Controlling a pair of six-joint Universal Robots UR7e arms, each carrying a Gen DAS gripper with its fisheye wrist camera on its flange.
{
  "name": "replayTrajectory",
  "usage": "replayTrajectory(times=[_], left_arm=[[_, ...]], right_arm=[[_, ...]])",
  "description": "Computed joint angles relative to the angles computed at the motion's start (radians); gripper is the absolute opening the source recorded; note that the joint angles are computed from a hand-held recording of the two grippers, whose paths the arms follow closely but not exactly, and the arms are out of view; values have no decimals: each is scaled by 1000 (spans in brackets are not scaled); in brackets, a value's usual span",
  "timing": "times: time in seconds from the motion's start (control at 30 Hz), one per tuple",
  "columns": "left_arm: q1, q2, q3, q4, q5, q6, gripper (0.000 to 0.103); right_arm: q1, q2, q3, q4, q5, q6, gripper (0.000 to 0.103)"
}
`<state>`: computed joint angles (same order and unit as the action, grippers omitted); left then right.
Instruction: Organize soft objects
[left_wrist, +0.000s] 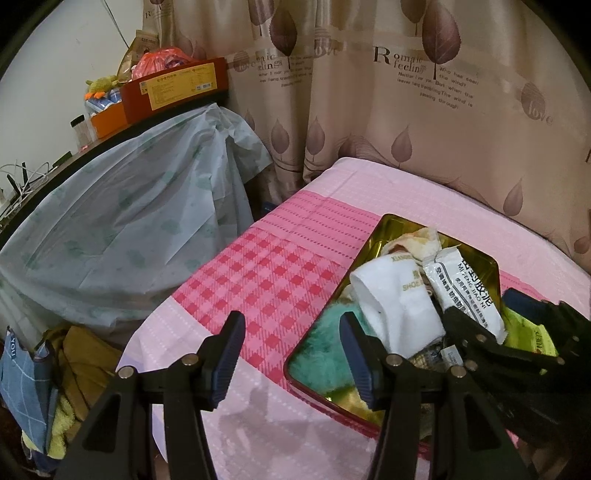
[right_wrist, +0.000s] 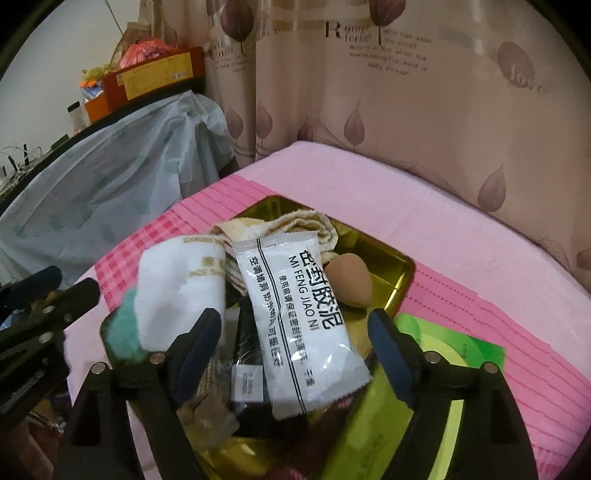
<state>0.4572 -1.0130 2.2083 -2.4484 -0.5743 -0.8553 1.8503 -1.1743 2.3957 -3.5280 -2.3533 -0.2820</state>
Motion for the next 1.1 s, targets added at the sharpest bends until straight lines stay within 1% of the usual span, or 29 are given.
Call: replayTrajectory(times=[0.07,0.27,0.33,0.4,0.63,0.73,0.8,0.83,1.1], left_arm=[[0,2,-1,0,-2,1,55],[-6,2,-1,-5,-5,6,55],[-7,4,1,-14,-8,15,57],[-8,5,2,-26,-16,30,61],[-18,11,9,-68,-27,72,62],[-23,14,12,-91,-34,96,63],[-26,18,13,-98,-35,109,68],[-26,19,12,-97,-36,112,69],[-22,23,10,-106,-51,130,69]], right_arm=[[19,-13,14,-13,-14,4,87],[74,-27,59,-58,-94,29,95],[89,-35,78,-63,-115,49,96],[100,-42,96,-66,-129,68,96],[143,-74,172,-93,-148,148,98],[158,-75,186,-102,-157,158,99],[165,-68,186,-113,-167,150,99],[168,-65,185,-115,-173,145,99],[168,-68,188,-117,-174,147,99]])
